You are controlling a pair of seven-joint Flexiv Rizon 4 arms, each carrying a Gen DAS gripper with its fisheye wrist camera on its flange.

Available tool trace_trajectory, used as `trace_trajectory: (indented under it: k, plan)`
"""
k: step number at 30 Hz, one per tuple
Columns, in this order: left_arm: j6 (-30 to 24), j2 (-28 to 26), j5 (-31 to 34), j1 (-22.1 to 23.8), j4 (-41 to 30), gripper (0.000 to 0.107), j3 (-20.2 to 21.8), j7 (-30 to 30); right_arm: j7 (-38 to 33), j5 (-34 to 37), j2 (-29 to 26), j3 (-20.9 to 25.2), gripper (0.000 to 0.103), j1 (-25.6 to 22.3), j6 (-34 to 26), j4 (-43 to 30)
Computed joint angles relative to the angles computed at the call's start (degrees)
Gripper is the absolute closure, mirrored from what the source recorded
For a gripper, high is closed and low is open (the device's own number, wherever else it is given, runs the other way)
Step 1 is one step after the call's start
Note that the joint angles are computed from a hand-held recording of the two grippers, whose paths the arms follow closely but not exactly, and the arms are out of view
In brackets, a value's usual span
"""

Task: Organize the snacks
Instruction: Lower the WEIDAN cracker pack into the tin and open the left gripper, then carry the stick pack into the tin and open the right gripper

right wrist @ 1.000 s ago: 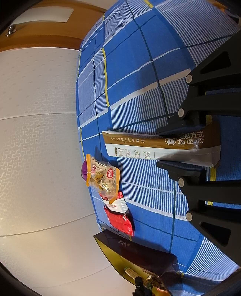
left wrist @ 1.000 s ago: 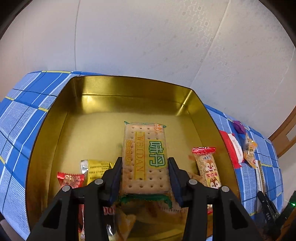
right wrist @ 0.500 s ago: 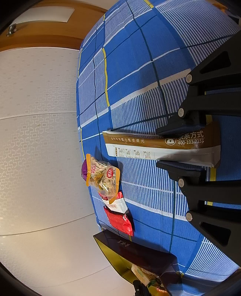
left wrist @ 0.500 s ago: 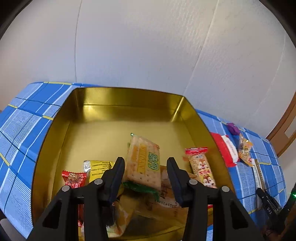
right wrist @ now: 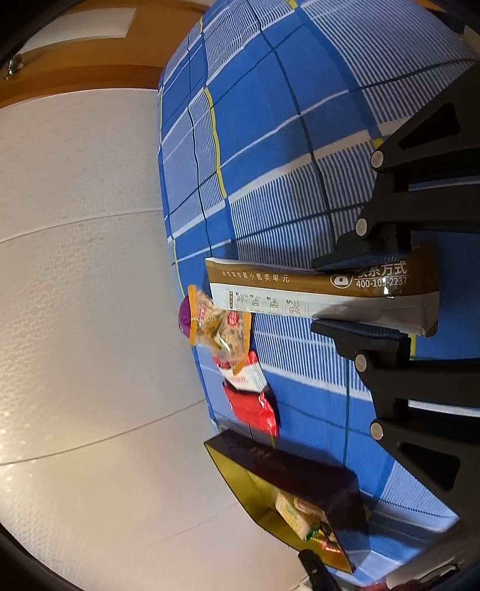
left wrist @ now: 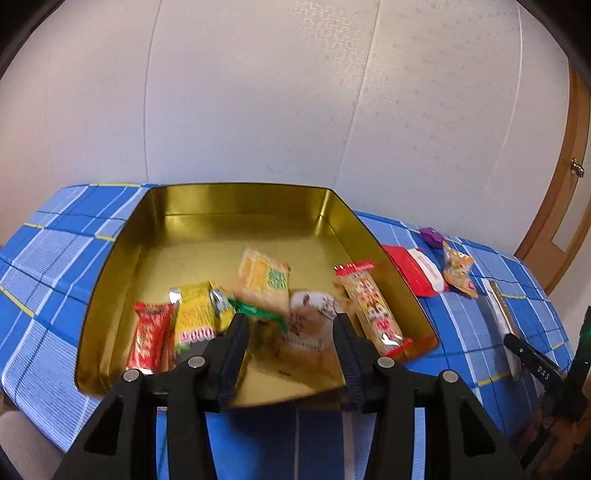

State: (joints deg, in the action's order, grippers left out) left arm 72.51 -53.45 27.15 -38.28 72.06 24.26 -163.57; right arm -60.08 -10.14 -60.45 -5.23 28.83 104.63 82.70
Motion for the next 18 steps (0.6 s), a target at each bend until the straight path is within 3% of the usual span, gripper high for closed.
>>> trace_trajectory:
  k: [5, 9, 18]
  plan:
    - [0.36, 0.24, 1.15, -1.47, 0.66, 0.059, 0.63, -0.63, -1.31, 0.03, 0.97, 0.96, 0.076, -0.16, 2.84, 2.12]
    - [0.73, 0.38, 3.15, -3.02, 1.32, 0.059, 1.27, -0.46, -3.80, 1.49, 2.17, -1.05, 0.076, 2.31, 6.15, 4.62]
    - [1.61, 0.09, 4.63, -4.47, 2.29, 0.059, 1.55, -0.71, -9.51, -3.03, 3.58, 4.67, 0.076, 1.30, 5.93, 4.45]
